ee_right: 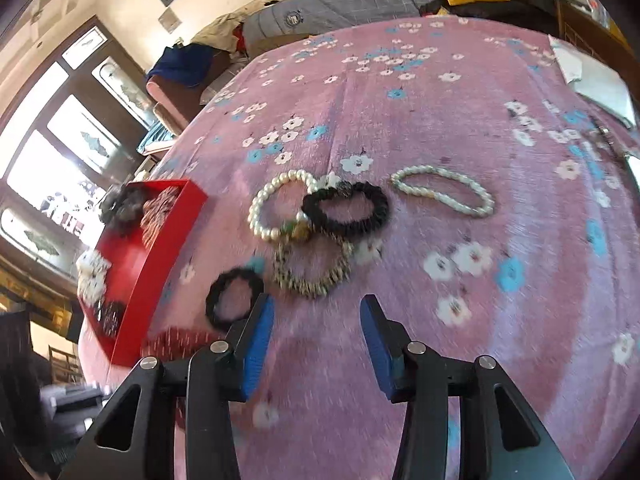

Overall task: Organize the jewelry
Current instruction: 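Grasp the dark red polka-dot scrunchie with the left tool while the right tool grasps the gold beaded bracelet, then carry the scrunchie and bracelet into the red tray and release both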

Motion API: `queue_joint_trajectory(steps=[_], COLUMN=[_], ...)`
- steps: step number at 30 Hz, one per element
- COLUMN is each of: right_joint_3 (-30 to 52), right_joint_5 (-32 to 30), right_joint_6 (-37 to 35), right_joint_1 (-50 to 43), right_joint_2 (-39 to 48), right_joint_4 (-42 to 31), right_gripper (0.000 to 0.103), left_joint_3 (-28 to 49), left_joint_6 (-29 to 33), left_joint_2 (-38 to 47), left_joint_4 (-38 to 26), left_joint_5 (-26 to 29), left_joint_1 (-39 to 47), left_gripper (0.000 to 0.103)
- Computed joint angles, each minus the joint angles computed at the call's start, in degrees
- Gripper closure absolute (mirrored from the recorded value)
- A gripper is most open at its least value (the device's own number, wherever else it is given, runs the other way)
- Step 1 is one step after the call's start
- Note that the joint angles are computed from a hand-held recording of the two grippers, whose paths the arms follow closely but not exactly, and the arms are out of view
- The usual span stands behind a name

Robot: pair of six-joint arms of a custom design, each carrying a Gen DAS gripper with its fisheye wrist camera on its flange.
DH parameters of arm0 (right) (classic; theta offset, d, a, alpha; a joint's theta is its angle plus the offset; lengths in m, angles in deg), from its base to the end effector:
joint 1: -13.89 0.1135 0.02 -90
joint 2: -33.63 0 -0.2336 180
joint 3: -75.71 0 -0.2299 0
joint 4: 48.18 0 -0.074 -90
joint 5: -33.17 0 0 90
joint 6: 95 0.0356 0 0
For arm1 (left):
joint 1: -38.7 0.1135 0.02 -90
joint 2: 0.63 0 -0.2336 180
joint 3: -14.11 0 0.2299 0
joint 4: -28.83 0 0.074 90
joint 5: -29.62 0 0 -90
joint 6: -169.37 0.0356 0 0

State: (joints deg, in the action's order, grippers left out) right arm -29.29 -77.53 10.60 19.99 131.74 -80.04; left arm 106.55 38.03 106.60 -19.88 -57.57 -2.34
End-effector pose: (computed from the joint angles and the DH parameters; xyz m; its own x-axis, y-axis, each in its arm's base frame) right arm 0.3228 0.0472 0.1667 -0.8652 0.1605 -0.4750 -0.0711 0.8985 0.4331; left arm 0.2707 -0.2379 0.1799 -0.9509 -0.0469 -0.3060 0.0589 0.9430 -0.3277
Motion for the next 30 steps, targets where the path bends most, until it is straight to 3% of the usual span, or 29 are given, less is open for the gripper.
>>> queue_joint_trajectory(steps=[3,4,5,6,8,12,22,30], right_joint_3=[3.56,3.48,4.65,5.48,5.64,3.49,-8.14,-9.22], right_joint_5=[2.56,4.03,5.58,6.26,7.21,5.6,1.41,0.02], right_joint_6=[1.66,2.15,2.12,2.04,1.98,1.83,1.35,1.05], right_joint_1=[1.49,2.0,2.67,2.97,3.38,2.63,-0.1,0.07], right_joint_2=[4.57,4.71,5.5,6.17,6.28,3.16,-16.96,-28.05], right_joint_4=[0.1,1.09,0.18,-0.43,-0.46,-1.15,-4.1,-9.75], right_gripper=[0.055,0.062,0.079,0.087,0.095,0.097,0.096,0.096], left_joint_3=[-1.11,-1.41,-1.56,-1.64,-1.11,-1.24,-0.78,2.87], left_joint_6=[-0.66,-0.87,-1.01,-1.02,-0.99,-1.73,-1.66,-1.1], left_joint_2=[0.57,0.64,0.68,0.74,1.12,-0.58,-12.66,-20.47], left_joint_4=[1.74,2.34,2.84,3.11,2.65,1.68,-4.96,-13.54], left_joint_5=[1.07,1.36,1.42,1.38,1.01,0.32,-3.81,-11.95], left_joint_1=[0.56,0.67,0.64,0.57,0.29,-0.32,-5.0,-8.31], left_gripper=[0.095,0.095,0.095,0.095,0.095,0.096,0.096,0.096])
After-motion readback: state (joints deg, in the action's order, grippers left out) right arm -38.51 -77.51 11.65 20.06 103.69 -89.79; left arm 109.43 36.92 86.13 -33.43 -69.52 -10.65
